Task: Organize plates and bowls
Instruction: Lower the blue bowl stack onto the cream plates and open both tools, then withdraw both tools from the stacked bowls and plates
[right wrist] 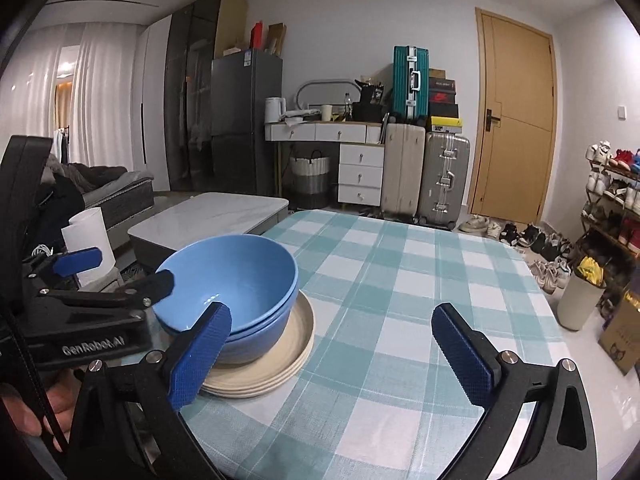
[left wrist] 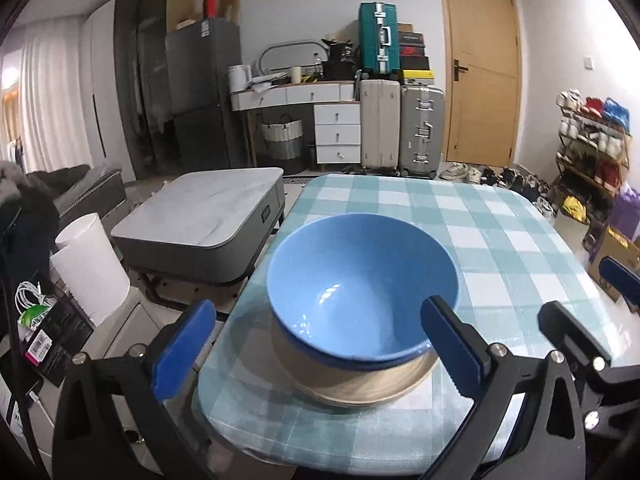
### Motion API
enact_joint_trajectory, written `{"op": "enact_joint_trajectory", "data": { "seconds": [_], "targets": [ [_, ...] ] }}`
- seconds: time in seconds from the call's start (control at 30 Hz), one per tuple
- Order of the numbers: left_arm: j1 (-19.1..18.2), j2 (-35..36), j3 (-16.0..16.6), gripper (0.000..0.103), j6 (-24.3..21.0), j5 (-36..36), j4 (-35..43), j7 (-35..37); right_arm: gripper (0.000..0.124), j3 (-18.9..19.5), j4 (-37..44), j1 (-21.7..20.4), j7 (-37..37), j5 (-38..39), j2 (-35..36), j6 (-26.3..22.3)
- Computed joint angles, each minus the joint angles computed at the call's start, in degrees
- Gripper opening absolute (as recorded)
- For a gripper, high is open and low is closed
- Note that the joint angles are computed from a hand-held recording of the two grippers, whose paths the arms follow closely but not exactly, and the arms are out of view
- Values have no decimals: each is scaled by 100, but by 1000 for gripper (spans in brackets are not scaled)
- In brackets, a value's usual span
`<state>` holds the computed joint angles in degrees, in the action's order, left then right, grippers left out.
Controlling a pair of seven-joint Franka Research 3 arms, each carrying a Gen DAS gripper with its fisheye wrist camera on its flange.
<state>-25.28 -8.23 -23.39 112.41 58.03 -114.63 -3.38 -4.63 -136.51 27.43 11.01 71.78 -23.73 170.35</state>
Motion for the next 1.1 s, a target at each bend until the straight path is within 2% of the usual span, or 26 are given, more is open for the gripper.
{"op": "enact_joint_trajectory", "data": {
  "seconds": [0.1,0.2,0.27,0.33,0.43,0.7,1.1],
  "targets": [
    [-39,79,-52,103,-57,126,44,0,102,13,-66,-37,124,93,42,45],
    [-131,239,-128,103,-509,352,165,-50,102,179,-58,-410,1125,-559,177,-116],
    [-171,235,-48,103,-362,274,132,-36,102,124,-13,-472,1460,-718,239,-211],
    [-147,81,70,103,96,96,-38,-56,102,82,-14,-461,1576,-726,252,-122],
    [-111,95,50,103,185,29,-21,-28,102,21,-39,-442,1702,-751,254,-120],
    [-143,225,28,103,280,8,113,106,102,-81,-211,-221,1435,-626,78,172],
    [-129,197,57,103,473,-74,71,-69,102,-278,-291,33,1300,-566,-27,421]
  ]
}}
